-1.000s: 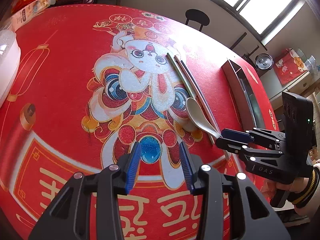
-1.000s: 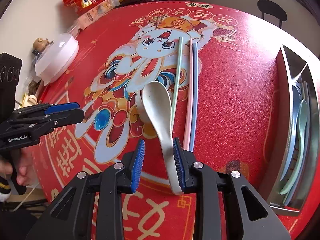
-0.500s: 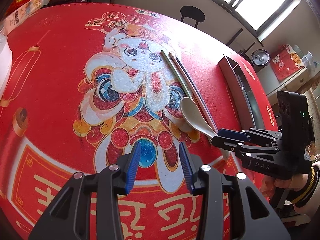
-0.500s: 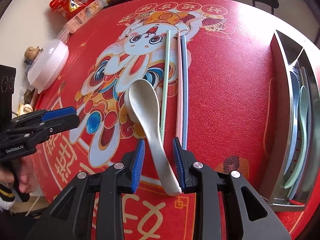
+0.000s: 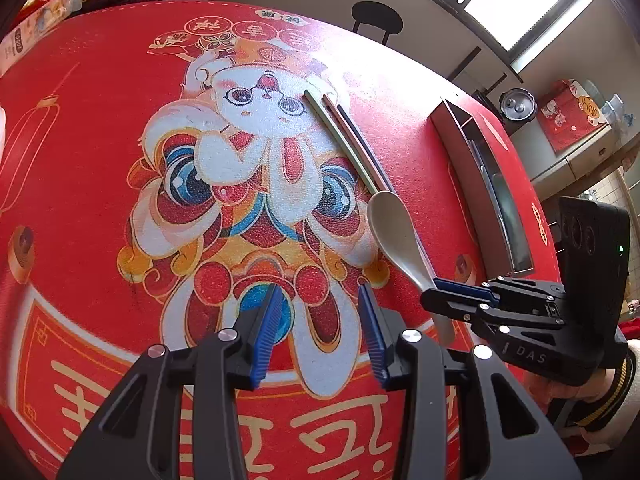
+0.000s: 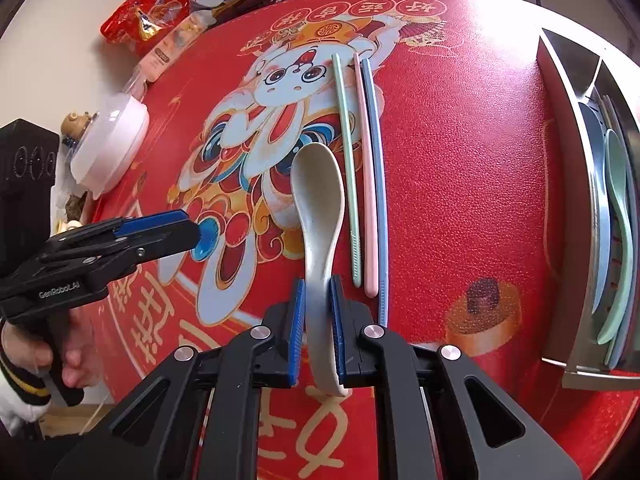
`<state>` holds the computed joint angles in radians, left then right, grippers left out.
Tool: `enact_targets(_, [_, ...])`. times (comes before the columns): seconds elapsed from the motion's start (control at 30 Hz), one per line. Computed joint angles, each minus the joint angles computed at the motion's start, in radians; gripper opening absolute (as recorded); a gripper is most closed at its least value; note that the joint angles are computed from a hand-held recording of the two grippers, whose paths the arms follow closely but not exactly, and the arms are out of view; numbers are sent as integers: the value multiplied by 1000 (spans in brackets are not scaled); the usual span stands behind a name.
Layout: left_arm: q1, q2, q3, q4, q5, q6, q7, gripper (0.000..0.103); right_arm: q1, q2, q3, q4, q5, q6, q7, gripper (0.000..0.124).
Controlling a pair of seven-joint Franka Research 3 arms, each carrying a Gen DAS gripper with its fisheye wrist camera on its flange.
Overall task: Organize utensils
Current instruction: 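Lift the white spoon with the right gripper while the left gripper grasps the green chopstick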
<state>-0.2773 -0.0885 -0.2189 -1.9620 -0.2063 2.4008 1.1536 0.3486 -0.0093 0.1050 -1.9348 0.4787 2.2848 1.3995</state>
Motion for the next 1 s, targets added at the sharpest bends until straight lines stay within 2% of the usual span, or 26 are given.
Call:
enact_targets(0.13, [1, 44, -3, 38, -13, -8, -9, 39, -5, -59, -2, -77, -20, 69, 67, 12])
enact_targets(0.3, [1, 172, -24, 168, 16, -6, -68, 38, -15, -89, 0, -122, -115, 118, 158, 13])
enact_targets(0.37, [-5, 238, -31, 246, 66, -14, -107, 37, -17, -87, -3, -125, -122, 124, 175, 13])
enact_targets(0.47, [-32, 327, -26, 369, 207, -48, -195, 36, -17, -81, -2, -122, -141, 130, 191, 13])
enact_targets(0.6, [-53, 395, -17, 461, 311, -90, -270, 29, -17, -73, -5, -118, -144, 138, 195, 12])
enact_targets(0.73, [-53, 437, -13, 510, 349, -113, -299, 23, -19, -71, -8, -114, -147, 137, 190, 13])
enact_targets(1.0, [-72, 505, 1, 618, 427, -170, -294, 22, -21, -75, -9, -118, -136, 136, 177, 13])
